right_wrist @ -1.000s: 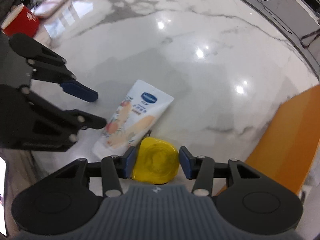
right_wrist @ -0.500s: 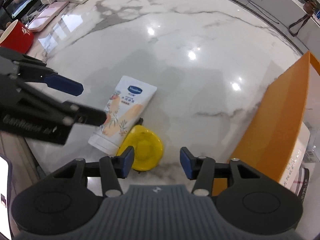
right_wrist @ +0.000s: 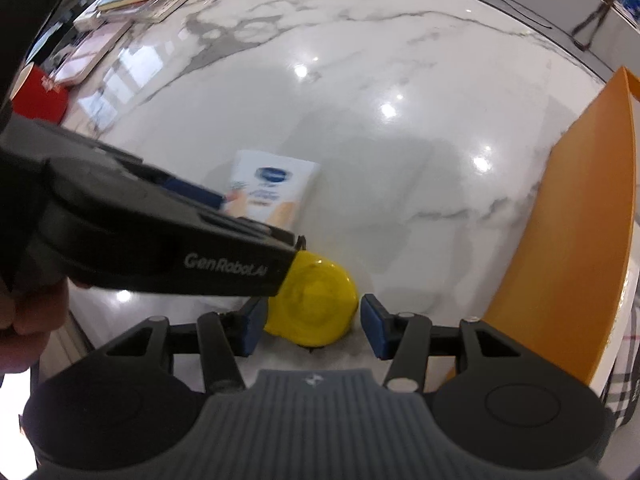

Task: Organize rigid objects
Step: 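Grasp the yellow tape measure with the right tool while the left grasps the Vaseline tube, then carry the Vaseline tube with the left tool while the right carries the tape measure into the box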

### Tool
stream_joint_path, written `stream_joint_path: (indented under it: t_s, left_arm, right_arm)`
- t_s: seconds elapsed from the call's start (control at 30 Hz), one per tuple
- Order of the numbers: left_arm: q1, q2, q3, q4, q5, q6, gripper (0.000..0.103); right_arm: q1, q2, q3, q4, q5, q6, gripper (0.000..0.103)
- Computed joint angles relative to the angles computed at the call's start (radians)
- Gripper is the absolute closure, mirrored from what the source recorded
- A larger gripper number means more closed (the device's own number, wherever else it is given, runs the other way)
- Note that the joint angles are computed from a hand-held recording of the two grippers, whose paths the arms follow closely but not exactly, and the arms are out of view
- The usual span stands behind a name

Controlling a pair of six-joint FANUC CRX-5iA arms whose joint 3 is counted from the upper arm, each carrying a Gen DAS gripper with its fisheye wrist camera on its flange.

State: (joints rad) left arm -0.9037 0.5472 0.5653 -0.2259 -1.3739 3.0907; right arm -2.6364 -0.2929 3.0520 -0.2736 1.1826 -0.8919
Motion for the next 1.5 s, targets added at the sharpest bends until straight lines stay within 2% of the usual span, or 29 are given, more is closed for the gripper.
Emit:
stream_joint_path:
  t_s: [0.2, 0.33, 0.57, 0.67, 1.0, 1.3, 1.5]
  left_arm:
    - [0.000, -0.010, -0.010, 0.026, -0.083, -0.061, 0.044]
    - [-0.011, -0.016, -0.019, 0.001, -0.094, -0.052, 0.043]
    - [-0.026, 0.058, 0.095, -0.031, -0.212, -0.138, 0.040]
    - [-0.022, 0.049, 0.082, -0.024, -0.191, -0.145, 0.046]
    - [-0.070, -0.013, 0.031, -0.104, -0.121, -0.100, 0.048]
    - [-0.137, 0.001, 0.144, -0.220, -0.193, -0.094, 0.049]
    - [-0.184, 0.058, 0.323, -0.323, -0.288, -0.149, 0.049]
  right_arm:
    - [0.011, 0.023, 0.022, 0.030, -0.024, -0.055, 0.050]
    - [0.009, 0.046, 0.070, 0.002, -0.079, -0.078, 0.047]
    - [0.021, 0.073, 0.133, 0.011, -0.163, -0.121, 0.044]
    - [0.026, 0.090, 0.159, 0.014, -0.206, -0.097, 0.051]
    - [0.000, 0.126, 0.196, -0.063, -0.224, 0.003, 0.052]
    - [-0.025, 0.190, 0.216, -0.124, -0.232, 0.073, 0.052]
    - [-0.062, 0.254, 0.226, -0.159, -0.244, 0.123, 0.052]
